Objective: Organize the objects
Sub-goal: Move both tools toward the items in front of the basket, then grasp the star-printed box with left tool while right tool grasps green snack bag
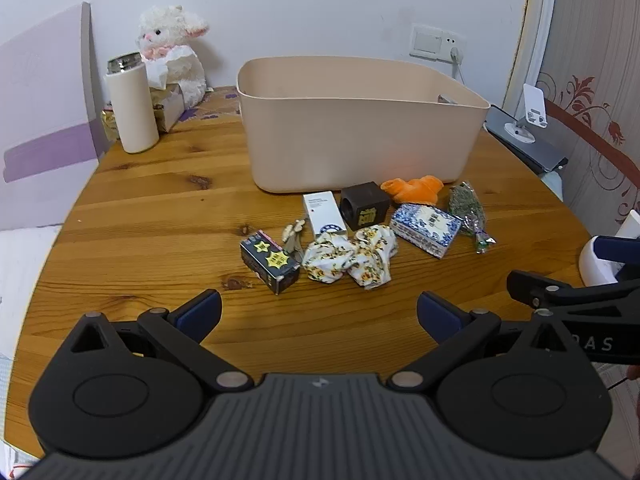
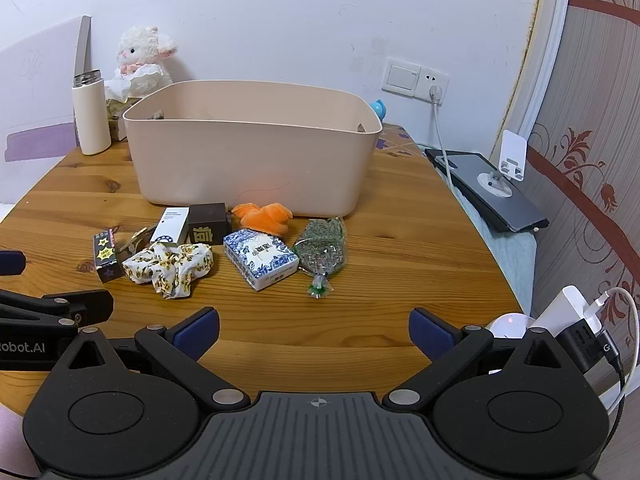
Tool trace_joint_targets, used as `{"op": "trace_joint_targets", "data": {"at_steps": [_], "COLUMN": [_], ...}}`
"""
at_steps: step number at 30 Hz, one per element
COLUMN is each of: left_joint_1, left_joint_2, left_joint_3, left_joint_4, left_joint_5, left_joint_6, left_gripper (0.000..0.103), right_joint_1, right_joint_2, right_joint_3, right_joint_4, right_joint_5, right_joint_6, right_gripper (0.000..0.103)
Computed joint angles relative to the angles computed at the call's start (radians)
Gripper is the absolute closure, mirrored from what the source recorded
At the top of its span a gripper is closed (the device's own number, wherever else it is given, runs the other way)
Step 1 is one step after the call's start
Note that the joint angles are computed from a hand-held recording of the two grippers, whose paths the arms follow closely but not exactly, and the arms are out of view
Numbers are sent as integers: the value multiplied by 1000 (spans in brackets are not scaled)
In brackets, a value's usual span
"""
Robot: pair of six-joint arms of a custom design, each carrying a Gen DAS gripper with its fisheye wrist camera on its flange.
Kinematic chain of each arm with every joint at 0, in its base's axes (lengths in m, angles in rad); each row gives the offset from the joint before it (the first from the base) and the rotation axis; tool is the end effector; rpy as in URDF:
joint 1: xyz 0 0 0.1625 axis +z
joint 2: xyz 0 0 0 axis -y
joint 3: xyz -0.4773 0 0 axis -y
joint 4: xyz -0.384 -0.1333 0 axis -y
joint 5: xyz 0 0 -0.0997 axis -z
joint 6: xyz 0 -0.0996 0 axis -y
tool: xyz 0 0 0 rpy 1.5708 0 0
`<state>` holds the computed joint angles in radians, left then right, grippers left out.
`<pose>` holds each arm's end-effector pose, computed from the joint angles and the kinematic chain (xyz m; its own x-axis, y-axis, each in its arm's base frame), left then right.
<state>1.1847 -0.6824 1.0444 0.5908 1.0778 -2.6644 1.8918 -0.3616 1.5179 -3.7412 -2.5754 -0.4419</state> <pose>-0.0961 -0.7156 0.1982 -0.6757 0.4158 -0.6088 0.6949 0.6350 -0.3375 0.2673 -0.6479 0.0363 -0.5932 0.2472 0.7662 -0.4651 0.6716 -0.5767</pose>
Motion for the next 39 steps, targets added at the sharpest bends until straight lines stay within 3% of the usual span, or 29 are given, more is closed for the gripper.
{"op": "trace_joint_targets", "data": {"at_steps": [19,28,39], "left_joint_1": [12,35,70], "left_joint_2": [71,159,310], "left_joint_3": [-112,-265,-558], "left_joint_4": [58,141,324], "left_joint_5": [-15,-44,-80], "left_joint_6": [21,32,12], "left_gripper": [0,0,0], "right_joint_1": [-30,-63,-110], "right_joint_2": [7,21,39], "right_joint_3": [-37,-76,-138], "right_joint_4": [61,98,204], "right_joint_5": [9,-2,-6], "right_joint_6": [15,11,50], "right_gripper": [0,0,0]}}
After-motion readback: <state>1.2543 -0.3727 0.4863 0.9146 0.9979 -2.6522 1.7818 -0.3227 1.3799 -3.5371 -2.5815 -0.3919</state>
